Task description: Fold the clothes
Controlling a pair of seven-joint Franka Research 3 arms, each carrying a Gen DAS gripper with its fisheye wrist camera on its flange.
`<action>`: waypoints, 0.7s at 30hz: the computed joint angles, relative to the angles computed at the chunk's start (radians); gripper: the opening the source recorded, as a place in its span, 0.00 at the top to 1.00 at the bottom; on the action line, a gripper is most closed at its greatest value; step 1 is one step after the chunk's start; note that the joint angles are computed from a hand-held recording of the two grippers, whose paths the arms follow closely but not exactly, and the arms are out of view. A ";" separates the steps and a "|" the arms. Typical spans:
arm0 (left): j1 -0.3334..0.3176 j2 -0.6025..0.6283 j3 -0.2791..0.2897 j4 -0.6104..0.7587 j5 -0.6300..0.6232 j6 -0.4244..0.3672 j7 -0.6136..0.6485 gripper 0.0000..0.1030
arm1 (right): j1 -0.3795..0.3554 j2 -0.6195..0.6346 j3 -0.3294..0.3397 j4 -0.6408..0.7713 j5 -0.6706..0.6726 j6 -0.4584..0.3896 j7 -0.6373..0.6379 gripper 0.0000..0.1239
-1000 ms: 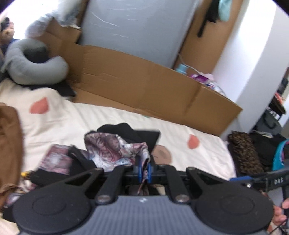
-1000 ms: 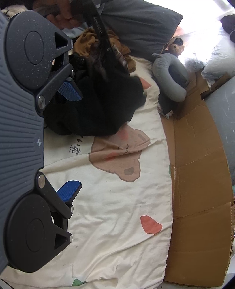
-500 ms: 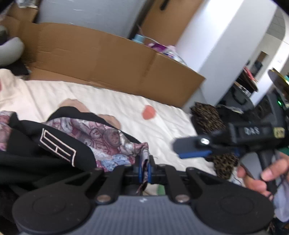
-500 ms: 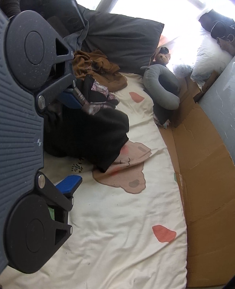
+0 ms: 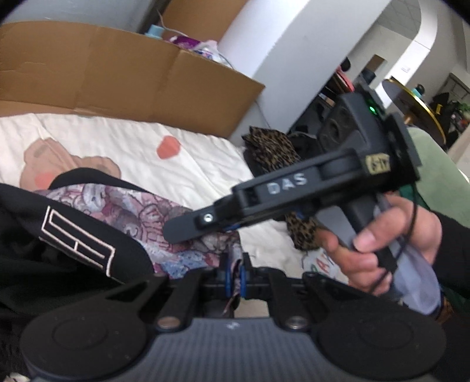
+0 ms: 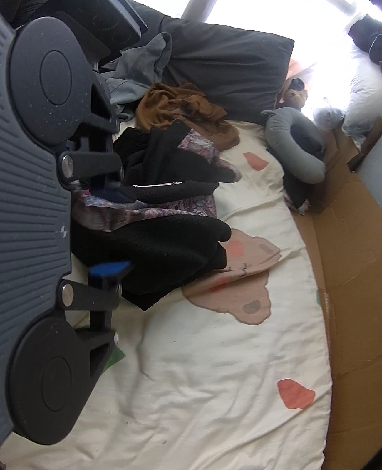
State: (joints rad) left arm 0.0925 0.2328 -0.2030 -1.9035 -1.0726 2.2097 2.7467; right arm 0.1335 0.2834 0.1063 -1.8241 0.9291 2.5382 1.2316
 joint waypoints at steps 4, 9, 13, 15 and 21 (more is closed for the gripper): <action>0.001 0.002 0.004 0.006 0.024 -0.016 -0.017 0.93 | 0.004 -0.002 -0.006 -0.005 -0.040 -0.018 -0.003 0.94; 0.010 0.010 0.013 0.031 0.063 0.004 -0.064 0.69 | 0.004 -0.019 -0.012 -0.027 -0.046 0.018 -0.021 0.97; 0.020 0.006 0.025 0.041 0.095 0.082 -0.114 0.54 | 0.001 -0.031 -0.021 -0.045 -0.056 0.055 -0.014 0.98; 0.025 0.009 0.032 0.049 0.121 0.134 -0.155 0.43 | -0.002 -0.039 -0.026 -0.055 -0.062 0.079 -0.010 0.98; 0.041 0.038 0.039 0.082 0.228 0.345 -0.287 0.24 | -0.010 -0.062 -0.042 -0.084 -0.099 0.132 0.021 0.99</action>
